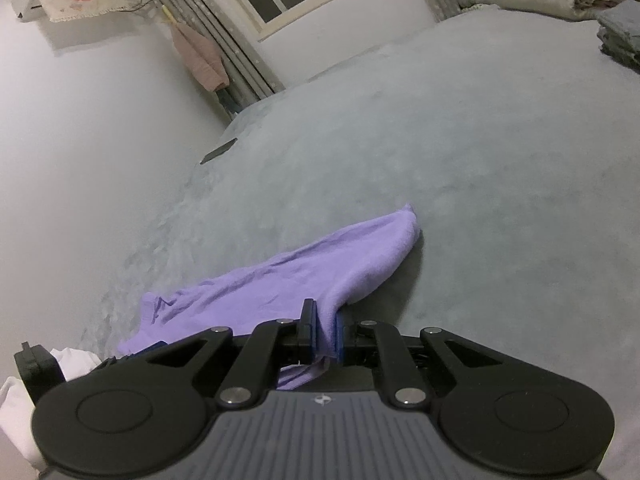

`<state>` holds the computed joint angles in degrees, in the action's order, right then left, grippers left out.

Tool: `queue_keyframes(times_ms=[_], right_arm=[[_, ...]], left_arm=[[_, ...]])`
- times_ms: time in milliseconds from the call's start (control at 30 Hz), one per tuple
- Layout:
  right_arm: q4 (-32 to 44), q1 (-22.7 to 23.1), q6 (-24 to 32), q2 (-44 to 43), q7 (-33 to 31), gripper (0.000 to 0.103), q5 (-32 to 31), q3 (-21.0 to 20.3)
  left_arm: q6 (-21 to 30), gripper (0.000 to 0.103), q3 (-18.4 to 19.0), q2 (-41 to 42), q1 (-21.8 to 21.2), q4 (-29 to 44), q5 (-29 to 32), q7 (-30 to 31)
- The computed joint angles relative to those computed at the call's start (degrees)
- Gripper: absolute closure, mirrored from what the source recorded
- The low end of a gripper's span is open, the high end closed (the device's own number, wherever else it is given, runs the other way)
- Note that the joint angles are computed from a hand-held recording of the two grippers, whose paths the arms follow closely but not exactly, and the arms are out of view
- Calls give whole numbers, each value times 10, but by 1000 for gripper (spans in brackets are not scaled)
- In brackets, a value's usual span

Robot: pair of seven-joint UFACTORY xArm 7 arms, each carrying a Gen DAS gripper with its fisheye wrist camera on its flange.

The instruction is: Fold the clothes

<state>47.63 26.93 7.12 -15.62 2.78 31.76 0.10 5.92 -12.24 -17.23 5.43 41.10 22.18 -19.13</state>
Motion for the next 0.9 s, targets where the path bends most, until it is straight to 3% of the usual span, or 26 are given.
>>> queue_keyframes(times_ms=[167,433,633,900], right_arm=[[0,42,-30,-3,-38,93,40,-24],[5,19,-40,6,-1,93,-3,1],[1,5,-10,4,23,93,-18,-2],[2,0,31,-3,-14,92,18,-16]], left_arm=[[-1,2,0,1,0,0,3,1],[1,1,9,-2,-10,-2,-10,14],[0,1,0,-4,-2,-4,-3,10],[4,1,17,-1,-21,-1,-23,29]])
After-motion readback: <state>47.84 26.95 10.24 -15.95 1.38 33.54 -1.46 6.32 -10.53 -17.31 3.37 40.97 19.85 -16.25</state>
